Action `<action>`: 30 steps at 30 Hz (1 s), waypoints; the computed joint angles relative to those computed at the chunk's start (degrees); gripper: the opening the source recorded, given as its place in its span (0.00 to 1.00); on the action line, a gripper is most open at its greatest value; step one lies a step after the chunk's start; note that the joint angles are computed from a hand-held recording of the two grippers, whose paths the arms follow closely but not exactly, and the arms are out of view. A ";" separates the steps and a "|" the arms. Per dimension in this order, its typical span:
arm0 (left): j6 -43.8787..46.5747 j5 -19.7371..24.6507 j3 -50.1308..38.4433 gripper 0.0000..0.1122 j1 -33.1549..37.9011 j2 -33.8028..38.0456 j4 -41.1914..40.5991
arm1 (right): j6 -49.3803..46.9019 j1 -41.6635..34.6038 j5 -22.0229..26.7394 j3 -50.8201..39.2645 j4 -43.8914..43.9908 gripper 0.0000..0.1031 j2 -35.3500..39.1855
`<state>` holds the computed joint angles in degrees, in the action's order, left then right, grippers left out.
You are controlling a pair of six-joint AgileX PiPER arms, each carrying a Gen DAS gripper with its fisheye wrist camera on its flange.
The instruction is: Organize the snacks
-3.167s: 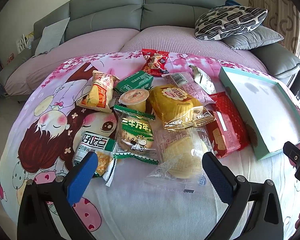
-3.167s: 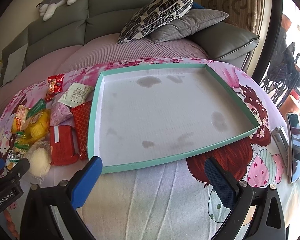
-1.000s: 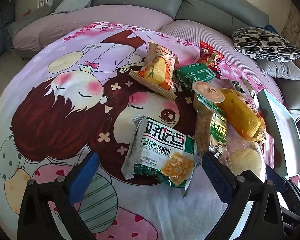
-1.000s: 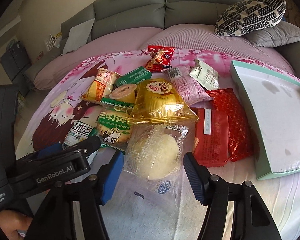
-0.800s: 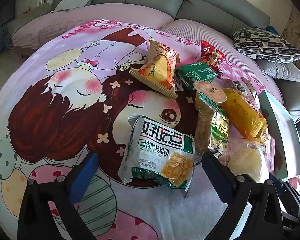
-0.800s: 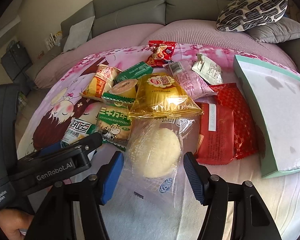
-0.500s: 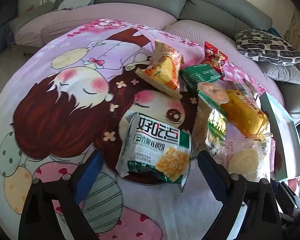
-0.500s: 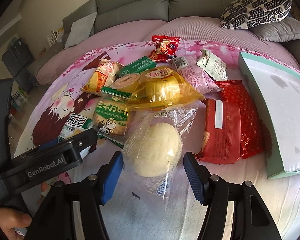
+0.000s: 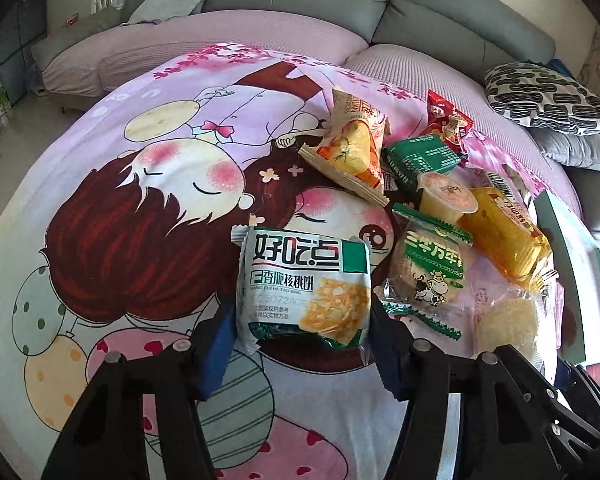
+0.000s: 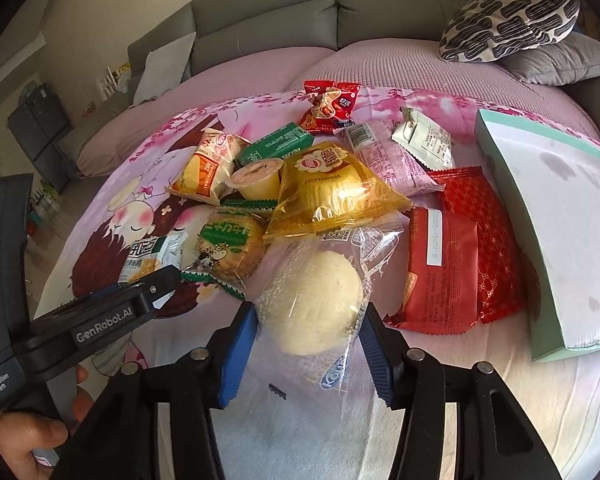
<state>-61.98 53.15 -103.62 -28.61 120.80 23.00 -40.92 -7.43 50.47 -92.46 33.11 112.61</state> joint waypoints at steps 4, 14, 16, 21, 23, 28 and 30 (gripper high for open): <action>-0.31 -1.33 1.08 0.52 0.17 -0.79 -0.41 | -0.56 -0.05 -0.07 0.40 0.58 0.49 -0.38; -2.09 -2.03 1.61 0.51 -1.11 -2.67 1.61 | -3.66 -2.90 2.92 1.51 5.12 0.48 -2.71; -2.90 -1.59 1.32 0.51 -1.61 -3.20 2.79 | -5.24 -3.57 3.34 2.04 6.78 0.48 -3.66; -3.96 -0.48 -0.32 0.51 -2.92 -3.83 5.10 | -7.66 -5.22 4.83 2.45 10.27 0.48 -5.10; -4.22 0.13 -1.42 0.51 -3.48 -3.79 5.83 | -7.86 -5.84 5.38 2.19 11.11 0.48 -5.27; -4.09 1.94 -5.17 0.51 -4.55 -2.62 6.38 | -8.85 -7.37 7.02 1.13 13.04 0.47 -5.18; -3.61 3.06 -7.42 0.51 -4.89 -1.60 6.22 | -9.03 -7.86 7.36 0.75 13.49 0.46 -5.08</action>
<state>-65.59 56.21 -111.04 -33.51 119.20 29.22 -49.95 -15.29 57.83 -91.71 46.60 107.53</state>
